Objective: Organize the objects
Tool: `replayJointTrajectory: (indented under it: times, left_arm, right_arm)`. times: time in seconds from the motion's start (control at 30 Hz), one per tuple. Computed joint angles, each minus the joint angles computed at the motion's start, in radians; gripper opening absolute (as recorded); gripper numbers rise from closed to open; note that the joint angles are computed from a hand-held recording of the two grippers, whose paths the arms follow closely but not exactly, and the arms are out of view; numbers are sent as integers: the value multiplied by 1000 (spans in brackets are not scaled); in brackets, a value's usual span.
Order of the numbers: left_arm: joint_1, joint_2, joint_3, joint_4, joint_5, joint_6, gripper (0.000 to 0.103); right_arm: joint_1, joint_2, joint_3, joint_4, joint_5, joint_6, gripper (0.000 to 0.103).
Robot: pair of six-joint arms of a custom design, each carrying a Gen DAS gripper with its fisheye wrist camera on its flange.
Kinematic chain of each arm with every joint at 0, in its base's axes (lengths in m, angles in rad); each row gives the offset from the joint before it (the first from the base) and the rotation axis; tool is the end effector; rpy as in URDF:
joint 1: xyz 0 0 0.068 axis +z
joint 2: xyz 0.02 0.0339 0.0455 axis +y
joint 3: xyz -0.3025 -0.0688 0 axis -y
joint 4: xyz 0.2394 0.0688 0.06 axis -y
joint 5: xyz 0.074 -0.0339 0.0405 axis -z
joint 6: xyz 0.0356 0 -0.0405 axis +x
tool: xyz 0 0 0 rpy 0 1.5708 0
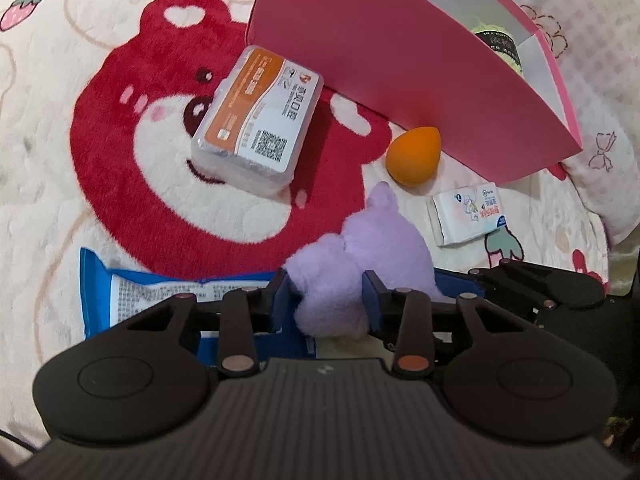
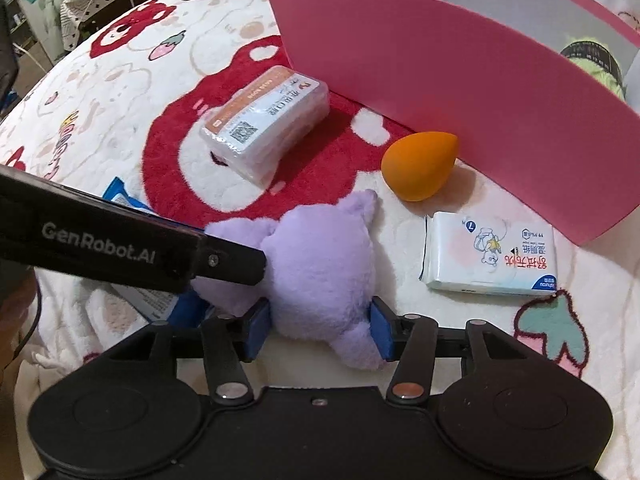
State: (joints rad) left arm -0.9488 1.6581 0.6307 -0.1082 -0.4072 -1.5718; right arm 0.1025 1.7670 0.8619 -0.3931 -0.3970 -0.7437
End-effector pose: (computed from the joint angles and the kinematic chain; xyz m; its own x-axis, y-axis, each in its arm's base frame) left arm 0.1667 -0.2084 0.1442 -0.6485 -0.6715 -0.3587 -0.5290 0.7363 -0.4219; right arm 0.2998 0.0447 0.1561 -0.5711 -0.6864 -0.4502 -0.7943 0.6006 0.0918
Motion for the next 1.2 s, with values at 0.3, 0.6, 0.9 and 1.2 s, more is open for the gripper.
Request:
replayJointTrajectory:
  times: [0.3, 0.6, 0.9, 1.2]
  left_arm:
    - [51, -24, -85, 163, 51, -11, 37]
    - [66, -47, -94, 214, 91, 88, 37]
    - [63, -107, -71, 121, 118, 160, 37]
    - [-9, -197, -16, -52, 38, 210, 37]
  right_arm:
    - [25, -12, -39, 95, 29, 76, 55]
    - [58, -81, -98, 160, 110, 84, 57]
    - [54, -150, -106, 106, 97, 81, 57]
    - [63, -237, -130, 72, 74, 65, 58]
